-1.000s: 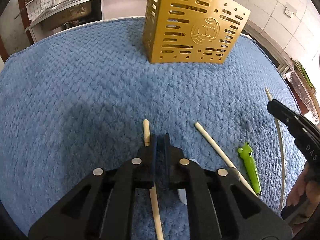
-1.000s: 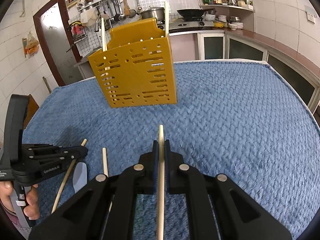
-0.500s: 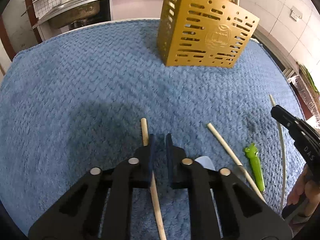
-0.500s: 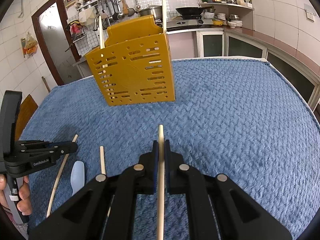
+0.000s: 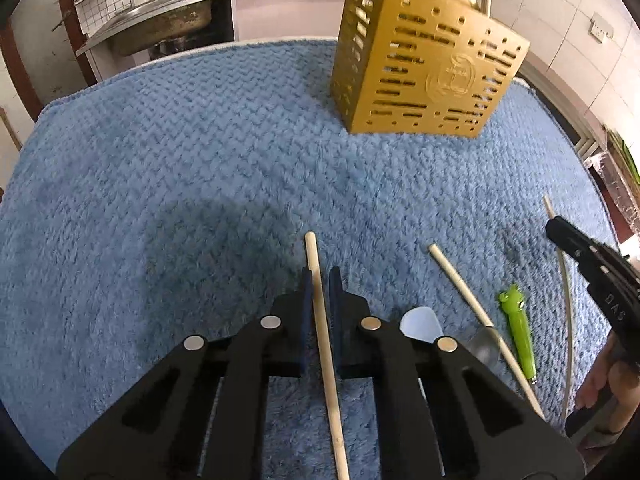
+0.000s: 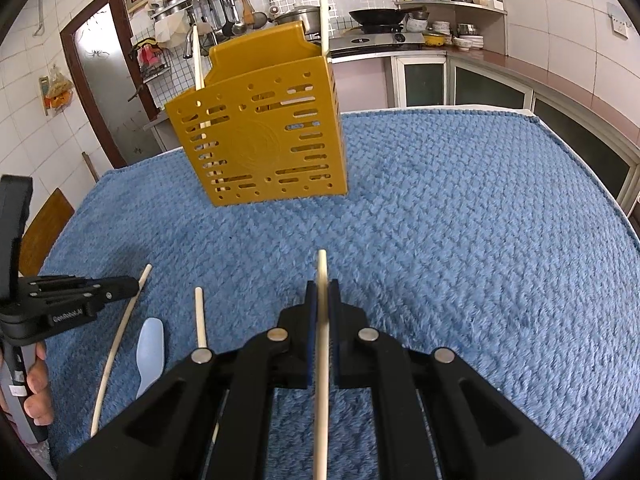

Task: Organize utensils
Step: 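Lift both held chopsticks off the towel toward the yellow holder, then raise both chopsticks over the yellow holder and lower them into it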

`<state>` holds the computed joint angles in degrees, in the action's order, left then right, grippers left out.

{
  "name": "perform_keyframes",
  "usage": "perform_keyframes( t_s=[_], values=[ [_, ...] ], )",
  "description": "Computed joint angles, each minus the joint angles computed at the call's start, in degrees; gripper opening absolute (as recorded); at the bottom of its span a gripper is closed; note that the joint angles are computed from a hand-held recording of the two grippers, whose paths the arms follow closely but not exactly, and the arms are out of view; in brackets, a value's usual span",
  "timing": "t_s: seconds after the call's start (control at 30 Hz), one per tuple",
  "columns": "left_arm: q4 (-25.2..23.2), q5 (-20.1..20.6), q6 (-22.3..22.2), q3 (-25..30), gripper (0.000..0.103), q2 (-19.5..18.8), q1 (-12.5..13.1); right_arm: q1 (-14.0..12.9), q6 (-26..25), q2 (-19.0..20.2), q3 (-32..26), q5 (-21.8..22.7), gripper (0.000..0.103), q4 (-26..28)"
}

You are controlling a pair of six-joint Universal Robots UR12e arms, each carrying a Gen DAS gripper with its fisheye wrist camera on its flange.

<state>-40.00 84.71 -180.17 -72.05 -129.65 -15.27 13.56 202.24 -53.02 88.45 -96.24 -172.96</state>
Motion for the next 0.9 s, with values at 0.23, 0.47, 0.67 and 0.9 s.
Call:
perform_keyframes(
  t_s=[0.23, 0.47, 0.67, 0.9],
  values=[
    [-2.5, 0.7, 0.2, 2.3, 0.007, -1.6, -0.3, 0.1, 0.1, 0.1, -0.1, -0.2, 0.006, 0.2],
    [-2.4, 2.2, 0.5, 3.5, 0.005, -2.5, -0.9, 0.1, 0.0, 0.3, -0.3, 0.0, 0.006, 0.5],
    [2.1, -1.4, -0.7, 0.5, 0.004, -0.7, -0.4, 0.2, 0.1, 0.2, -0.1, -0.4, 0.006, -0.6],
    [12.8, -4.0, -2.9, -3.0, 0.004, 1.8, 0.0, 0.3, -0.1, -0.2, 0.3, -0.4, 0.006, -3.6]
  ],
)
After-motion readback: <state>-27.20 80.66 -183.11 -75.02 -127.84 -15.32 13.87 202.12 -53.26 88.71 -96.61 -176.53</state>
